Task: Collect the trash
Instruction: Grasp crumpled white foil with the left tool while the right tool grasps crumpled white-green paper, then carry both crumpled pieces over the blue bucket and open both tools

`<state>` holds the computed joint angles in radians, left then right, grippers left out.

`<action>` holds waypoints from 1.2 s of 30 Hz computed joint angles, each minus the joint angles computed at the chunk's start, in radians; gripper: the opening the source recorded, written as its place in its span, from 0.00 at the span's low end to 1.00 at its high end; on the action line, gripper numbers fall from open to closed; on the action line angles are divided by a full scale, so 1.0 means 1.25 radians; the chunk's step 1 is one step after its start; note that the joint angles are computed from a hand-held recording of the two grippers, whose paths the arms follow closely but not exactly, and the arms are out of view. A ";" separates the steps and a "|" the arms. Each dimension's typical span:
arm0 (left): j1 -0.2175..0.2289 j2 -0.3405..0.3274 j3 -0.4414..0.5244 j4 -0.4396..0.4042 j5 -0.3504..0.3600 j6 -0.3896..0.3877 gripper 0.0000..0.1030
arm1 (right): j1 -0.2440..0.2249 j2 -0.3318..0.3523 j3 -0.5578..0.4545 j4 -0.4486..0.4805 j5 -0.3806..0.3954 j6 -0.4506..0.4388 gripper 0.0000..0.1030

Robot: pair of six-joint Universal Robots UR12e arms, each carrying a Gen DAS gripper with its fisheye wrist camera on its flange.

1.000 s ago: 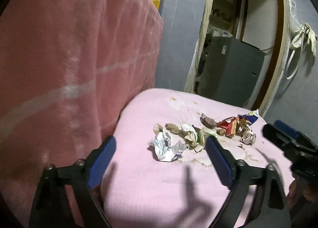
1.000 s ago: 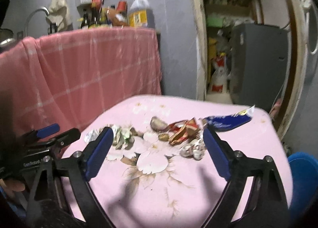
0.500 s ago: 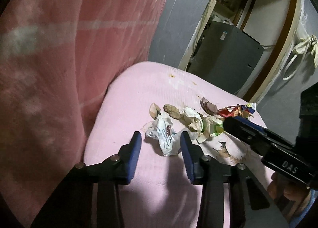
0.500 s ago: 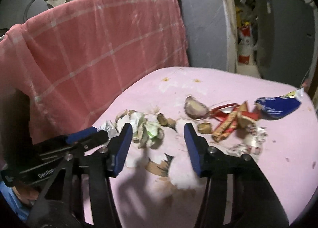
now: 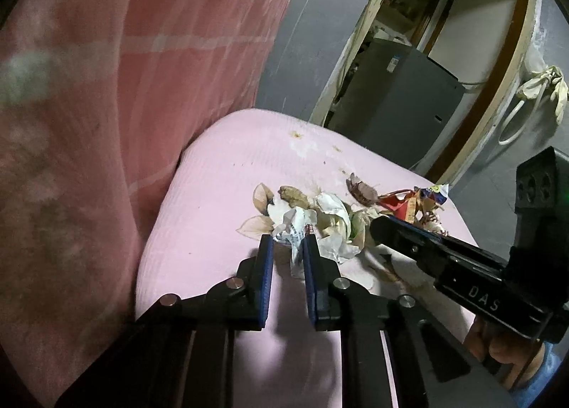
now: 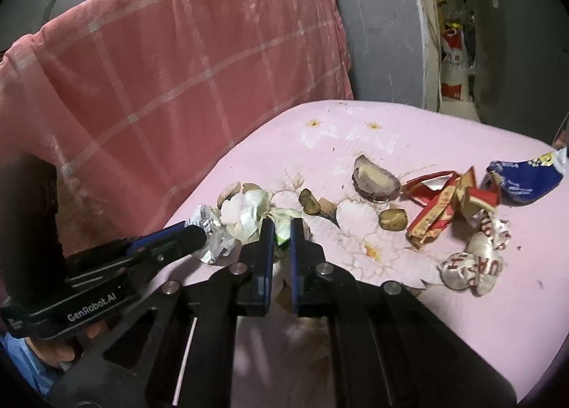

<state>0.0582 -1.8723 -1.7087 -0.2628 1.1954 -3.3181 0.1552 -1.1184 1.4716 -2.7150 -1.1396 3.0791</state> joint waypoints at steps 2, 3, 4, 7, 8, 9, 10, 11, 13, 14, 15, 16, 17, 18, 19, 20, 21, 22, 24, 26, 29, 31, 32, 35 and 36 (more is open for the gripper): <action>-0.004 0.004 -0.006 0.023 0.007 -0.003 0.13 | -0.002 -0.012 0.020 -0.036 -0.006 0.007 0.08; -0.006 0.005 -0.009 0.034 0.013 0.000 0.13 | -0.004 -0.018 0.030 -0.059 -0.013 0.012 0.08; -0.009 0.008 -0.011 0.044 0.018 0.001 0.13 | -0.005 -0.024 0.039 -0.077 -0.019 0.015 0.08; -0.018 0.015 -0.017 0.074 0.026 0.000 0.13 | -0.011 -0.047 0.075 -0.149 -0.039 0.037 0.08; -0.020 0.017 -0.018 0.087 0.025 -0.002 0.13 | -0.012 -0.054 0.085 -0.172 -0.048 0.042 0.08; -0.023 0.020 -0.021 0.101 0.024 -0.004 0.13 | -0.014 -0.062 0.097 -0.197 -0.057 0.045 0.08; -0.027 0.023 -0.024 0.120 0.025 -0.006 0.13 | -0.017 -0.072 0.111 -0.229 -0.070 0.050 0.08; -0.031 0.026 -0.027 0.140 0.026 -0.006 0.13 | -0.020 -0.080 0.122 -0.256 -0.080 0.054 0.08; -0.042 0.028 -0.028 0.182 0.030 -0.008 0.13 | -0.025 -0.096 0.141 -0.307 -0.102 0.063 0.08; -0.047 0.029 -0.028 0.201 0.032 -0.010 0.13 | -0.027 -0.103 0.149 -0.327 -0.112 0.065 0.08; -0.052 0.030 -0.028 0.221 0.033 -0.012 0.13 | -0.031 -0.113 0.161 -0.360 -0.127 0.068 0.08; -0.058 0.030 -0.027 0.242 0.034 -0.014 0.13 | -0.033 -0.120 0.168 -0.381 -0.138 0.070 0.08; -0.064 0.030 -0.025 0.257 0.036 -0.015 0.13 | -0.035 -0.128 0.177 -0.401 -0.149 0.071 0.08; -0.070 0.030 -0.022 0.273 0.037 -0.017 0.13 | -0.040 -0.136 0.185 -0.421 -0.159 0.071 0.08; -0.076 0.029 -0.020 0.289 0.035 -0.018 0.13 | -0.044 -0.144 0.193 -0.440 -0.170 0.070 0.08; -0.082 0.027 -0.014 0.299 0.033 -0.019 0.13 | -0.047 -0.152 0.201 -0.461 -0.184 0.070 0.08; -0.088 0.026 -0.010 0.310 0.030 -0.020 0.13 | -0.049 -0.156 0.206 -0.475 -0.195 0.069 0.08; -0.094 0.025 -0.005 0.319 0.029 -0.019 0.13 | -0.053 -0.165 0.214 -0.493 -0.209 0.069 0.08; -0.107 0.019 0.006 0.338 0.023 -0.018 0.13 | -0.062 -0.178 0.227 -0.515 -0.231 0.069 0.08; -0.120 0.009 0.023 0.354 0.014 -0.016 0.13 | -0.070 -0.189 0.240 -0.538 -0.259 0.069 0.08; -0.145 -0.005 0.046 0.364 0.003 -0.011 0.13 | -0.085 -0.204 0.259 -0.560 -0.293 0.070 0.08; -0.162 -0.013 0.062 0.356 -0.008 -0.008 0.13 | -0.096 -0.214 0.272 -0.569 -0.312 0.076 0.08; -0.171 -0.019 0.069 0.355 -0.011 -0.006 0.13 | -0.103 -0.218 0.280 -0.575 -0.325 0.077 0.08; -0.195 -0.031 0.080 0.360 -0.018 -0.003 0.13 | -0.125 -0.235 0.306 -0.591 -0.348 0.075 0.08; -0.203 -0.036 0.086 0.360 -0.019 -0.002 0.13 | -0.133 -0.240 0.315 -0.597 -0.358 0.074 0.08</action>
<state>-0.1954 -1.9167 -1.6010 0.1866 1.1712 -3.3200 -0.0112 -1.4182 1.8649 -3.4608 -1.5874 3.1715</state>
